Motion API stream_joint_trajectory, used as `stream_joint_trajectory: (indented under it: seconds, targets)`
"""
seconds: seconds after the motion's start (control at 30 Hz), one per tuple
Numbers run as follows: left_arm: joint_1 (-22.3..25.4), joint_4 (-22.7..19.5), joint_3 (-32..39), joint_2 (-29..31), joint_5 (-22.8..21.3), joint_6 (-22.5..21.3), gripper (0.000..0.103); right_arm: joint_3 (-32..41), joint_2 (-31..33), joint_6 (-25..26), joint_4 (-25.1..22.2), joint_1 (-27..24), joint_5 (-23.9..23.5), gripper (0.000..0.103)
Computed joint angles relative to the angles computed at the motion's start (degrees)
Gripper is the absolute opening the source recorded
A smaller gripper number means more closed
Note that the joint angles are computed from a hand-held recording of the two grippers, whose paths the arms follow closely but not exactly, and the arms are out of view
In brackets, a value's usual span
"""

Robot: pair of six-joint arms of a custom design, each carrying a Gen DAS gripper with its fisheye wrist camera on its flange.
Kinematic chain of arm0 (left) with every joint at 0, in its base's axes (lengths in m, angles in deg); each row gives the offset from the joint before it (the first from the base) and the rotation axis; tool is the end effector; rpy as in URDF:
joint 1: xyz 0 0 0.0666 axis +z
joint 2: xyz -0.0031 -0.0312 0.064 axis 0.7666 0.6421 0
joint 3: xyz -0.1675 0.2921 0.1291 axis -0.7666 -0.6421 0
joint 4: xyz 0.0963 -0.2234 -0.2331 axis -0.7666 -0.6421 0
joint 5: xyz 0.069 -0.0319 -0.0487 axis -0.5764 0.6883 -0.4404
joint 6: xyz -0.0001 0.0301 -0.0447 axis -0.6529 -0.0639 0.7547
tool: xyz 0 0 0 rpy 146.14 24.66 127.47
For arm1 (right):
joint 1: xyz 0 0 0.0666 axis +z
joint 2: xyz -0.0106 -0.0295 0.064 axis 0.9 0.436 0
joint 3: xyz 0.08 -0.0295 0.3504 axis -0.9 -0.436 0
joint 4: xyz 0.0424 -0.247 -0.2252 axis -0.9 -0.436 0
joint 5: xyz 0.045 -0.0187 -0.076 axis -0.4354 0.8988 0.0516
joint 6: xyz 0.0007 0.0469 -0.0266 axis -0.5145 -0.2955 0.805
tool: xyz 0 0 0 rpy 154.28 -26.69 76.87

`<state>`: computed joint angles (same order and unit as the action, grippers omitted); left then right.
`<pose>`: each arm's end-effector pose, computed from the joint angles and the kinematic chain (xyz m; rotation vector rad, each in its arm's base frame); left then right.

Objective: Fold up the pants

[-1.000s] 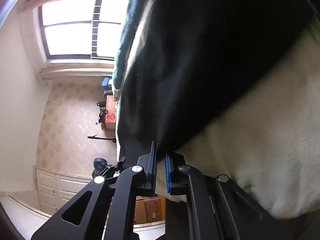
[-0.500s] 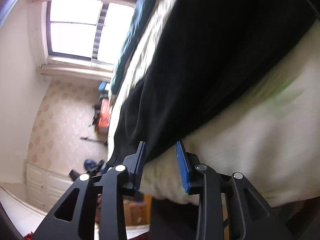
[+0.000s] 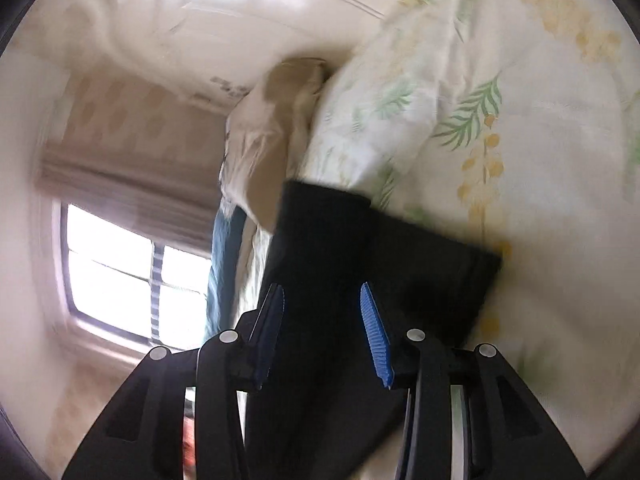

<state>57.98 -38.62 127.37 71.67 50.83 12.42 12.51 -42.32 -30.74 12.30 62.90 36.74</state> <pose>0.4353 0.0490 0.4683 -0.2164 2.3605 -0.3902 0.2528 -0.0063 0.4502 1.3102 1.6625 0.7892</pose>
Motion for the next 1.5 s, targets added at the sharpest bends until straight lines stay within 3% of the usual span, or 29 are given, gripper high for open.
stream_joint_trajectory:
  seconds: [0.13,0.27,0.37,0.47,0.63,0.8,0.9,0.97,1.1,1.27,1.33,1.4,1.5]
  targets:
    - [-0.15,-0.61,0.31,0.20,-0.57,0.00,0.092,0.03,3.39,0.60,3.15,-1.96,-0.48,0.041]
    - [0.35,-0.76,0.85,0.88,0.95,1.95,0.096,1.87,5.41,1.19,3.42,-2.05,1.37,0.040]
    - [-0.12,-0.56,0.91,1.09,-0.06,2.57,0.097,4.94,8.55,3.59,-0.84,-2.05,2.47,0.039]
    - [-0.95,-0.12,0.28,0.70,-2.05,1.43,0.097,6.56,9.51,4.85,-4.17,-1.06,4.81,0.031]
    - [-0.92,-0.22,0.13,0.61,-2.04,0.27,0.097,3.85,6.77,2.92,-3.01,-1.32,3.91,0.010]
    - [-0.49,-0.21,0.25,0.77,-0.98,1.31,0.097,2.58,5.07,2.10,0.15,-1.83,2.77,0.007]
    - [-0.41,-0.09,0.16,0.73,-0.78,1.71,0.097,2.87,5.51,0.91,-0.65,-2.04,3.66,0.007]
    - [-0.39,-0.13,0.25,0.82,-0.71,1.66,0.097,2.60,5.59,-1.58,-1.97,-2.02,5.96,0.008]
    - [-0.31,-0.39,0.43,0.93,-0.50,1.79,0.097,3.14,7.77,-2.53,-1.33,-3.46,3.76,0.009]
    - [-0.24,-0.35,0.51,1.01,-0.50,1.70,0.098,5.69,11.17,-2.55,-0.21,-4.19,2.91,0.027]
    - [-0.20,-0.36,0.57,1.06,-0.49,1.56,0.098,6.41,11.69,-2.57,0.23,-3.78,3.63,0.042]
    - [-0.28,-0.32,0.58,1.12,-0.73,1.55,0.098,8.19,12.96,-1.04,-1.00,-3.28,4.43,0.049]
    - [-0.56,-0.21,0.53,1.22,-1.15,1.49,0.099,10.70,14.65,0.95,-3.98,-2.73,5.45,0.052]
